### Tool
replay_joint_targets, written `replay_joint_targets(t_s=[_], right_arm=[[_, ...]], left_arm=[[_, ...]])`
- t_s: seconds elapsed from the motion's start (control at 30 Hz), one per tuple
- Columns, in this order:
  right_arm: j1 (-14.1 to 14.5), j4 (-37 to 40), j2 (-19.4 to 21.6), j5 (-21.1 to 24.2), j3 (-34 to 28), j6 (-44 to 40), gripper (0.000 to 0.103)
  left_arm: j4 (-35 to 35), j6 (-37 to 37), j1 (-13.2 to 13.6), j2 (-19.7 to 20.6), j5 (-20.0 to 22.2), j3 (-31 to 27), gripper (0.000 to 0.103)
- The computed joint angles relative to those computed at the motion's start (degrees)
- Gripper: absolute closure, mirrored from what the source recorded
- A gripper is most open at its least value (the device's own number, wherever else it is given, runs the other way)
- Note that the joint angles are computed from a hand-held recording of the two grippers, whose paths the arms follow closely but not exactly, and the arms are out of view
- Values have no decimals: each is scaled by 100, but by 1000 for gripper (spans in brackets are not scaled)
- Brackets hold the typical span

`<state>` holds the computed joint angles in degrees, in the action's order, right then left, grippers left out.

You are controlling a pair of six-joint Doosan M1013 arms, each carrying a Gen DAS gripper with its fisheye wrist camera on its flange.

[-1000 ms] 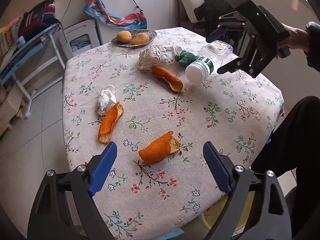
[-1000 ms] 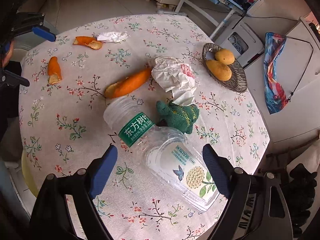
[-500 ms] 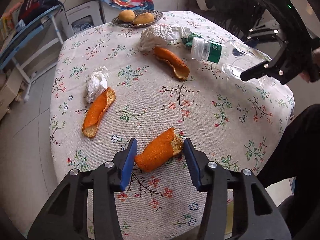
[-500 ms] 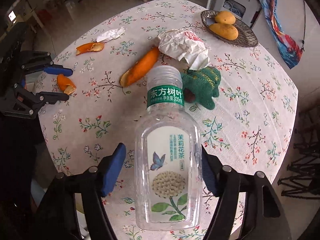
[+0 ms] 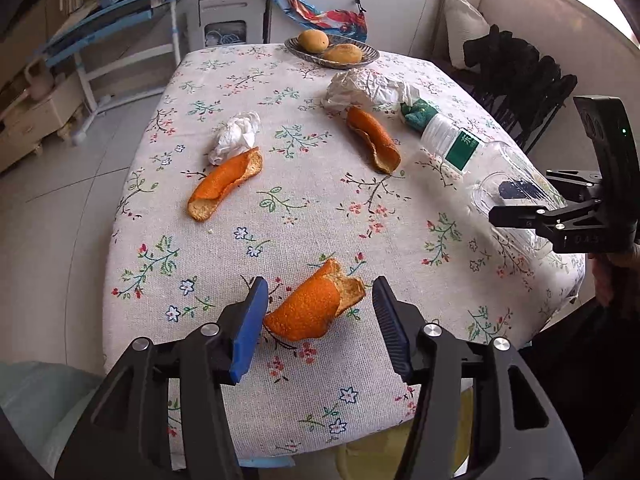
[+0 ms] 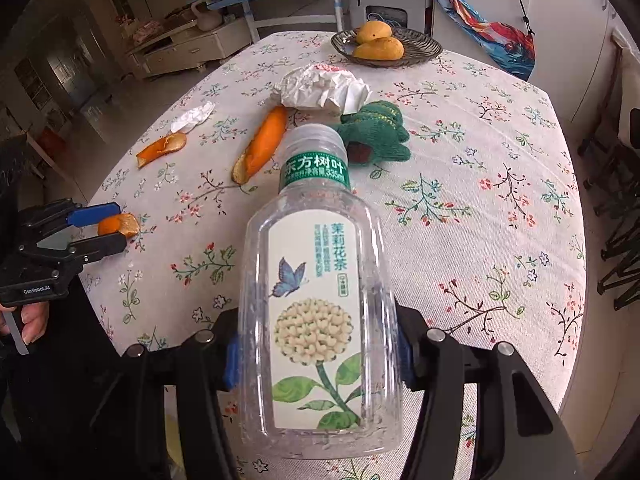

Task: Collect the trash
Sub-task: 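Grasp an orange peel with the left gripper while the right gripper holds the bottle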

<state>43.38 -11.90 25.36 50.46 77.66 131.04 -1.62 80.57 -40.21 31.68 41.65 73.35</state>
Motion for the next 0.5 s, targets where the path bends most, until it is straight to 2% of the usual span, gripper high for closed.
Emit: replay_joint_targets(t_s=[0.07, 0.17, 0.33, 0.5], right_arm=[[20, -170, 62, 58, -68, 11, 48], [8, -188, 37, -74, -14, 133, 48], [-73, 62, -66, -571, 167, 298, 48], [-127, 514, -279, -1483, 557, 633, 48]], left_arm=[[533, -269, -103, -19, 32, 40, 61], [665, -288, -131, -41, -37, 76, 75], [335, -354, -77, -83, -233, 127, 80], [-68, -559, 10, -195, -664, 302, 80]])
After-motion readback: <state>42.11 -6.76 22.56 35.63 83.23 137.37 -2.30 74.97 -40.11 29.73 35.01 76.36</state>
